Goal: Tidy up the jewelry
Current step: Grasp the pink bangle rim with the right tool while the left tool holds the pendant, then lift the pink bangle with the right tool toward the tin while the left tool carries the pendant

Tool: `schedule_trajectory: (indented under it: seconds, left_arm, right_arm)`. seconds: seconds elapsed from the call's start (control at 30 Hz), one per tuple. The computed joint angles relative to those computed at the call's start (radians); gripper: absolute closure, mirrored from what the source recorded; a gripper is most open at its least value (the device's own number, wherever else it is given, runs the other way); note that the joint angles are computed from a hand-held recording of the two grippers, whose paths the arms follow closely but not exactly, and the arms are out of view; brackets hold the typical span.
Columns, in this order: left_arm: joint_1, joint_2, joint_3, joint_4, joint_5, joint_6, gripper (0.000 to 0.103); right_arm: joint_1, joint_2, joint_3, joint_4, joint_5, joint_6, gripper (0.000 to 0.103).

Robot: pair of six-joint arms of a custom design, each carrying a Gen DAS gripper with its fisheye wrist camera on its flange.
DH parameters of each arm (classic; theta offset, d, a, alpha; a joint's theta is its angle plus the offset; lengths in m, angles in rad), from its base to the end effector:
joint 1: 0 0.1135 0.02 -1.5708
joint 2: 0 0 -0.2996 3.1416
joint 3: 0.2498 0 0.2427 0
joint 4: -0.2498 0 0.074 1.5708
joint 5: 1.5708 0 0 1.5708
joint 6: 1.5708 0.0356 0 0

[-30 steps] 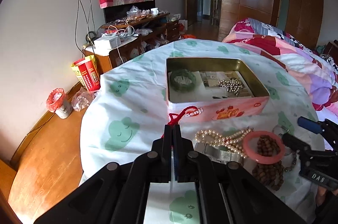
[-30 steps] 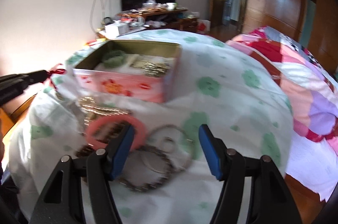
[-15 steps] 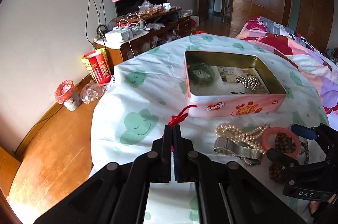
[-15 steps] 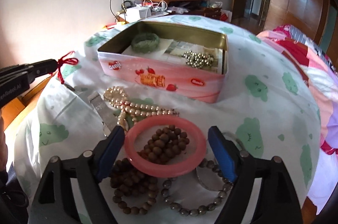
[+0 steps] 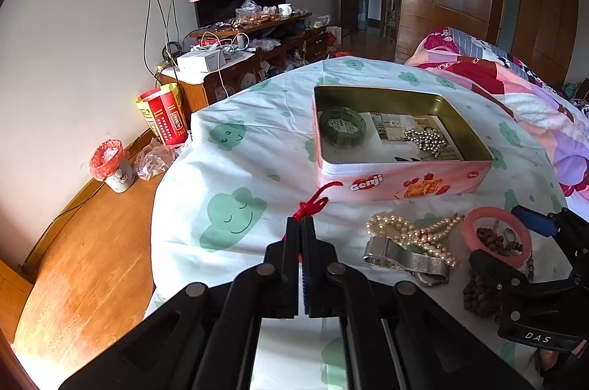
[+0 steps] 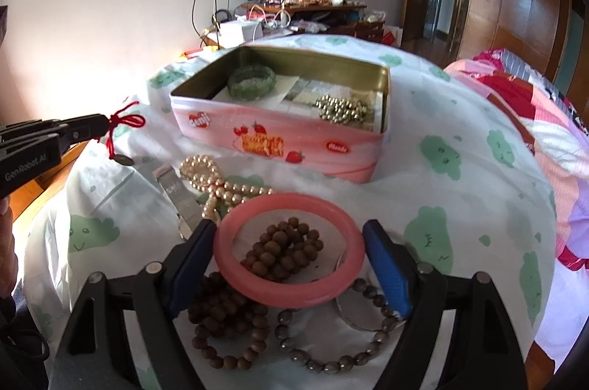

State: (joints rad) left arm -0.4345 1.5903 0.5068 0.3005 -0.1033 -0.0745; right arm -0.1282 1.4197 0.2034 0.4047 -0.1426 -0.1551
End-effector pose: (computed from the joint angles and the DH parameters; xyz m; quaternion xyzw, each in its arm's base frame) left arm 0.2433 -0.1089 0.1562 0.1456 0.9108 -0.0504 0.3829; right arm 0.1871 -0.0190 0.1307 -0.0388 0.9260 0.0133 0.3752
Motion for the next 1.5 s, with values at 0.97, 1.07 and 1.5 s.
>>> schedule_trajectory:
  seconds: [0.97,1.07,1.5]
  left_arm:
    - [-0.059,-0.017,0.076,-0.052,-0.038,0.024,0.103]
    - [-0.058,-0.013,0.098,-0.063,-0.038,0.031,0.103]
    - [-0.053,0.024,0.232,-0.117,-0.050,0.066,0.103]
  right_arm:
    - [-0.046,-0.145,0.014,-0.027,0.081,-0.051,0.020]
    - [-0.052,-0.144,0.026,-0.034,0.083,-0.056,0.020]
    - [-0.071,-0.133,0.115,-0.076,0.078,-0.078,0.020]
